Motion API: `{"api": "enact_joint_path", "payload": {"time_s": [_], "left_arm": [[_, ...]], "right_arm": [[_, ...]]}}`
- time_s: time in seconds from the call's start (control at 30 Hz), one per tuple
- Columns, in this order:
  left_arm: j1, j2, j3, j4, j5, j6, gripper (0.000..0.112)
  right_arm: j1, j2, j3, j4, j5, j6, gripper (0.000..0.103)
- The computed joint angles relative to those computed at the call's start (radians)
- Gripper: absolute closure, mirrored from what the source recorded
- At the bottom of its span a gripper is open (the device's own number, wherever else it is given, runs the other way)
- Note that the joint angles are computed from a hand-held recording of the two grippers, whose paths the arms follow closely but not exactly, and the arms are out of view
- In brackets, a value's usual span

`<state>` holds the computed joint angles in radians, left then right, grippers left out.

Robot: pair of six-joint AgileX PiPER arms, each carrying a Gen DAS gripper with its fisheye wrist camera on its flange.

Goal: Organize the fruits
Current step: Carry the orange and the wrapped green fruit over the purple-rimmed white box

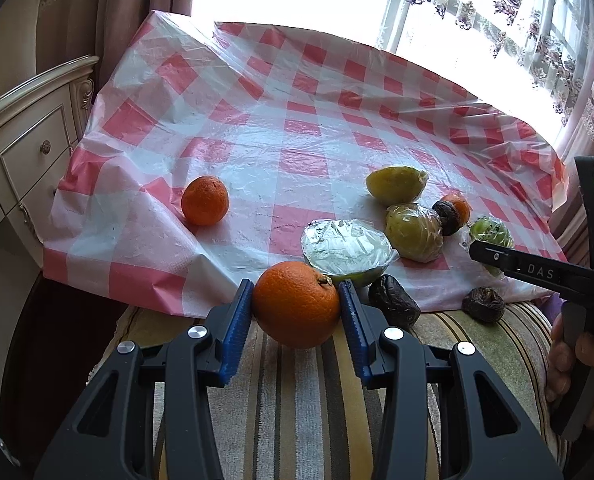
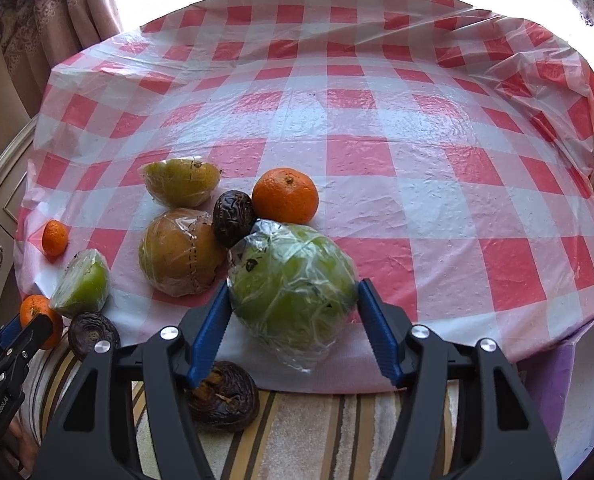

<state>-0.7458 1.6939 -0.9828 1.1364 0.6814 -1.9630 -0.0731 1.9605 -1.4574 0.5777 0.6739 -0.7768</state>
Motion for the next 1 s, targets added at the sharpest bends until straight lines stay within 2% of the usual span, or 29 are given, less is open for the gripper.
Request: {"api": "enact_joint_path", "payload": {"time_s": [0.2,0.43,0.57,0.7,0.83,1.0], "left_arm": [[-0.025,-0.001,-0.018,0.002,0.05,0.016,0.071],[-0.059,0.002,-0.068,0.008,0.101,0.058,0.071],[-0.066,0.019,-0.119,-0.005,0.087,0.114,0.071],[-0.061,0.056,-0.206,-0.052,0.029,0.213,0.071],[-0.064,0.128,-0.337,-0.141,-0.011,0.363,0.071],[-0.085,0.239,-0.533,-0.27,-0.012,0.581,0.071]], "right_arm": [[-0.074,-0.029,0.03,0.116,0.023,-0.089,0.039],[-0.165,-0.065,0.054,0.176,0.057,-0.144,0.039],[-0.227,-0.075,0.054,0.189,0.08,-0.162,0.039],[-0.299,-0.065,0.023,0.178,0.113,-0.152,0.039],[-0.367,-0.048,-0.013,0.167,0.135,-0.15,0.039],[-0.462,-0.008,-0.071,0.148,0.139,-0.141,0.039]]}}
